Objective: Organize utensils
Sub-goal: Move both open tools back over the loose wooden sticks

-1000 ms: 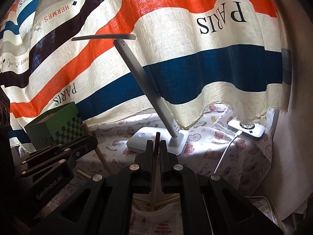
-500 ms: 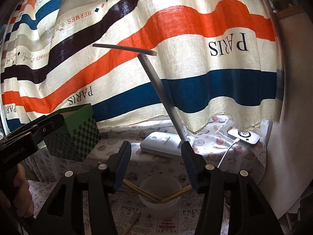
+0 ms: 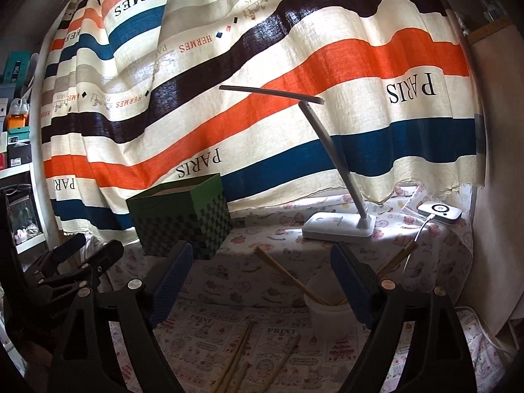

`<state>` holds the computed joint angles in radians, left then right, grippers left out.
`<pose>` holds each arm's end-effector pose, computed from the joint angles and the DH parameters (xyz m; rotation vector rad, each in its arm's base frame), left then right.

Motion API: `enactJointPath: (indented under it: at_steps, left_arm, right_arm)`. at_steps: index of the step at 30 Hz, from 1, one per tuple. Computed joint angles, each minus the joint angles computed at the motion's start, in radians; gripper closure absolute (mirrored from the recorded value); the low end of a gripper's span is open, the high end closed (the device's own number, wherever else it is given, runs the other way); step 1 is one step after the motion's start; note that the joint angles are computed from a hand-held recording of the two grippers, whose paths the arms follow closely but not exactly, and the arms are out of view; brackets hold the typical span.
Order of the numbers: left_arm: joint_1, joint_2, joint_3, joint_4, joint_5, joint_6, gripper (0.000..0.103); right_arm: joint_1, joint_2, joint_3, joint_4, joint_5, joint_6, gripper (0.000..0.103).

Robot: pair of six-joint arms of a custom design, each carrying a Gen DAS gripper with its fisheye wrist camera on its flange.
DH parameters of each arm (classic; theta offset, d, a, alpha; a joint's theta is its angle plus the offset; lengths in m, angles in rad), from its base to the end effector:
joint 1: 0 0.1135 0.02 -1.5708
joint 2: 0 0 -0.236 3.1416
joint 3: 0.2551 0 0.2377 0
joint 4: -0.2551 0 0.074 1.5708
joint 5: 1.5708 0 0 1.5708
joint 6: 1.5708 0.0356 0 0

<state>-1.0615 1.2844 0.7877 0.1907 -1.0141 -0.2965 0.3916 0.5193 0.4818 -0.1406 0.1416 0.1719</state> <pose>0.1593 -0.2233 0.2551 -0.0070 1.7308 -0.0448 0.1449 0.0544 0.2626 -0.0888 1.7536 0.2880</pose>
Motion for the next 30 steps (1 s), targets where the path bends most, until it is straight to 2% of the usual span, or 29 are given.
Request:
enactJointPath:
  at_steps: [3,5,9,13,18,21,24,30]
  left_arm:
    - [0.002,-0.050,-0.077,-0.006,0.029,-0.077,0.001]
    - [0.000,-0.048,-0.114,0.029,0.017,-0.077,0.001]
    - [-0.009,0.013,-0.152,0.104,-0.069,-0.030,0.001]
    - [0.011,0.054,-0.159,0.076,-0.032,-0.071,0.001]
    - [0.027,0.085,-0.168,0.059,0.000,-0.124,0.001]
    - [0.042,0.096,-0.169,0.037,0.053,-0.157,0.001]
    - [0.093,0.088,-0.174,0.010,0.194,-0.199,0.001]
    - [0.166,0.139,-0.140,-0.067,0.298,-0.292,0.001]
  right_arm:
    - [0.079,-0.065,-0.057,0.006,0.079,0.004,0.015]
    - [0.092,-0.076,-0.087,0.017,0.094,0.026,0.015]
    - [0.055,-0.087,-0.140,0.032,0.062,0.102,0.014]
    - [0.046,-0.063,-0.185,0.080,0.082,0.089,0.012]
    - [-0.032,0.029,-0.199,0.123,0.009,0.117,0.012]
    - [-0.063,0.066,-0.194,0.133,0.024,0.133,0.012]
    - [-0.084,0.086,-0.190,0.132,0.050,0.143,0.012]
    - [-0.088,0.156,-0.159,0.106,0.047,0.144,0.012]
